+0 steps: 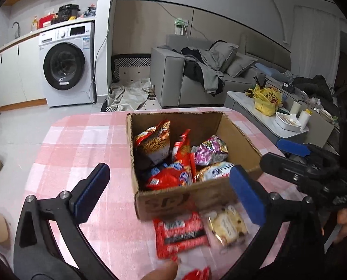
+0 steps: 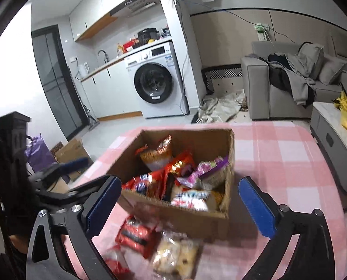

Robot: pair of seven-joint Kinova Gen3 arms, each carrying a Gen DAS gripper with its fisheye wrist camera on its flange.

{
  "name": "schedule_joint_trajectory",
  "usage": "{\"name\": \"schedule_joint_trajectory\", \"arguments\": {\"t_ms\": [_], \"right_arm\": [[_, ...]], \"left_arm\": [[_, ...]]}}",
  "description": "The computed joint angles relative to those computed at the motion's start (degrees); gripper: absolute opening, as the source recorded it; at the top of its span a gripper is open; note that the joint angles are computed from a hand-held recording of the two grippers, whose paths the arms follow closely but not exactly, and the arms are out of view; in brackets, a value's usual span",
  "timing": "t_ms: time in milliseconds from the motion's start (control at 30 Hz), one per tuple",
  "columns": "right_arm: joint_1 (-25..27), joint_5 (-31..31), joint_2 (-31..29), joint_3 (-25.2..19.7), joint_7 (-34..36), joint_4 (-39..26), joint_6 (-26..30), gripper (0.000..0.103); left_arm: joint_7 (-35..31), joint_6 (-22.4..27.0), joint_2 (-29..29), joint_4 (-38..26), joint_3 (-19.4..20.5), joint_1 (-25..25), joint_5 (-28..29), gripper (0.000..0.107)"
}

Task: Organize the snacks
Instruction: 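Move both tools back toward the remaining snacks on the table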

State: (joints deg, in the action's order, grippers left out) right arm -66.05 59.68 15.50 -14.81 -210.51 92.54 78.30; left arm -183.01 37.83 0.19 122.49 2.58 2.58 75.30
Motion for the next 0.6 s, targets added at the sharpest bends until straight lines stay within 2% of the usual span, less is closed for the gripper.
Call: {"name": "schedule_joint_trajectory", "arguments": {"t_ms": [233,500,600], "right_arm": [[-3.9,-1.8,1.1,-1.4,-2.8,-0.7,3.8,0.103],[-8.4,-4.7,4.2,-1.1,-3.8,-3.9,6.3,0.103],[-8.2,-5.3,4.8,-2.4,-5.3,-3.7,4.9,0.103]], "left_arm": [[-0.7,6.2,-7.6,5.6,-5.0,-3.2,-4.8,0.102],[-4.1,12.3,-11.8,9.6,-10.5,-7.6,-9.9,0.102],[-5.1,14.3,-12.7,10.8,-12.3,-9.3,-12.0,0.102]]}}
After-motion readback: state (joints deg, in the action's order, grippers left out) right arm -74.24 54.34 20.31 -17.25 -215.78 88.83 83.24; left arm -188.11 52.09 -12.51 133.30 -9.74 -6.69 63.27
